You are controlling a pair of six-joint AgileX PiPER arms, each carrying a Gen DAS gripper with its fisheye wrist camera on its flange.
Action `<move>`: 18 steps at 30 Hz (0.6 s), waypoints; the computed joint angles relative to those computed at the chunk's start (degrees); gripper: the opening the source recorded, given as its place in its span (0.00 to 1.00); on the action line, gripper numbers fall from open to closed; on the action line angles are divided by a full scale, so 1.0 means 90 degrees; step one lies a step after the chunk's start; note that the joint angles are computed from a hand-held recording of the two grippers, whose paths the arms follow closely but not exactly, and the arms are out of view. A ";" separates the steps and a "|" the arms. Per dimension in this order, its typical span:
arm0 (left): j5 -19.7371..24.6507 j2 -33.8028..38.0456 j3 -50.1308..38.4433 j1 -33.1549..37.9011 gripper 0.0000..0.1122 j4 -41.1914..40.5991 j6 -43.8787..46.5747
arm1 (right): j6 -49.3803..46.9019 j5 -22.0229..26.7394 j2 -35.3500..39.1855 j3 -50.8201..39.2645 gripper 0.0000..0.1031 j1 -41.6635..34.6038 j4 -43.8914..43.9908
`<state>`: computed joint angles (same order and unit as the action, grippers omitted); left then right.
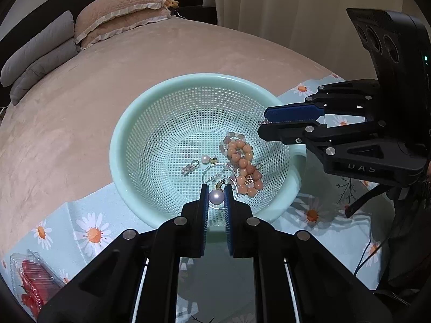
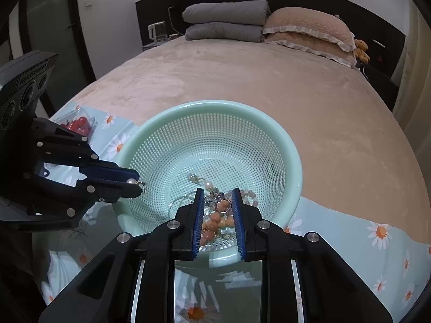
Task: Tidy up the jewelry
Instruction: 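Open both tools to drop the pearl and charm earrings into the basket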
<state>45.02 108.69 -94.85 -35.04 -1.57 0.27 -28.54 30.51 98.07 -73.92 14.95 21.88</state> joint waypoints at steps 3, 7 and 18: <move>-0.0032 0.0003 -0.0009 -0.0027 0.11 0.0041 -0.0045 | 0.0061 -0.0083 -0.0016 0.0040 0.20 -0.0013 -0.0067; -0.0077 -0.0171 0.0142 -0.0115 0.45 0.0413 -0.0396 | 0.0277 -0.0431 -0.0235 0.0260 0.44 -0.0035 -0.0261; -0.0024 -0.1511 0.1269 -0.0784 0.86 0.2840 -0.2953 | 0.2143 -0.0675 -0.1020 0.0708 0.84 0.0095 -0.1533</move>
<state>44.80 95.09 -83.43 -42.10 23.99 -26.30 -9.26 24.43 88.89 -67.55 15.80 8.08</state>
